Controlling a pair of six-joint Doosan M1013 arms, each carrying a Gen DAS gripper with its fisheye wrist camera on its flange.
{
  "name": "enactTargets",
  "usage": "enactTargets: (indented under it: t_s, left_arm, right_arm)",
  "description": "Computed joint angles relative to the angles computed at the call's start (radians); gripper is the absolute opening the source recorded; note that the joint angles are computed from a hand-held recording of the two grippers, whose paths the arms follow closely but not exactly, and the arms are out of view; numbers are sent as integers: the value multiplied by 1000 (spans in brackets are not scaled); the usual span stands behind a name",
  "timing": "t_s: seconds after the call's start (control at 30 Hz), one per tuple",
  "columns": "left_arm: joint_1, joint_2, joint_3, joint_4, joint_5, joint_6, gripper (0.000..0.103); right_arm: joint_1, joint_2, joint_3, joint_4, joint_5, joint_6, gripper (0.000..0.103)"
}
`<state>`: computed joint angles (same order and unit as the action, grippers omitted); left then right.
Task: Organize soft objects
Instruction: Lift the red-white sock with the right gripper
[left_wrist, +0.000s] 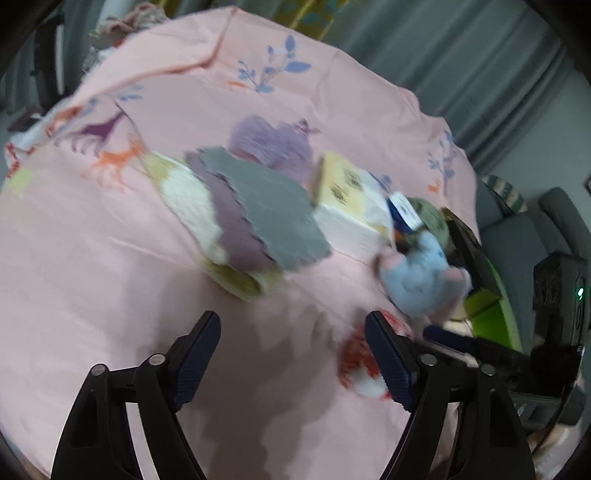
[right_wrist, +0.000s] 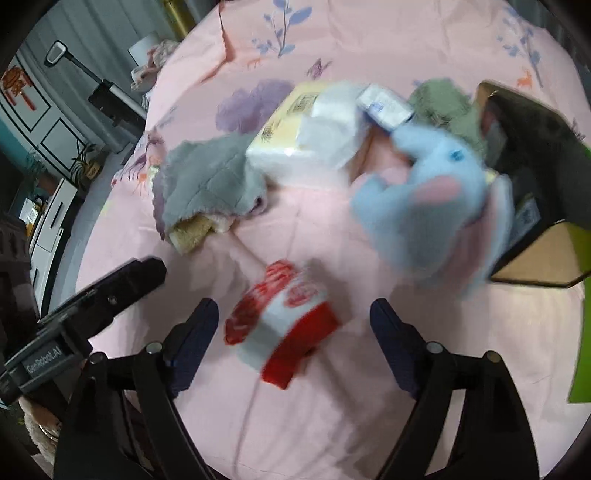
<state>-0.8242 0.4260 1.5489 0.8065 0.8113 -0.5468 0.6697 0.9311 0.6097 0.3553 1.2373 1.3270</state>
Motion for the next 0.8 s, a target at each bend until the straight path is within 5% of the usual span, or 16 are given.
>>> enactTargets:
  t_s: [0.2,0.37,0.53,0.6,0.8]
  left_arm:
    - [2,14,-23,-43,-84,75,64]
    - [11,45,-58,-145,-175,205,55]
    - [17,83,-104,-249,-166,321,45]
    - [11,98,-129,-237,-112,329,35]
    - [0,113,-158,-176,-57,322,31]
  right_arm:
    - [-38,-4,11,130,-21,22,83]
    - [-43,25,-22,187,17,37,66]
    - [-37,75,-96,165,94,63,59]
    - [-35,95,-125,167,126,75,54]
    - [-38,99,-122,190,132,61,35]
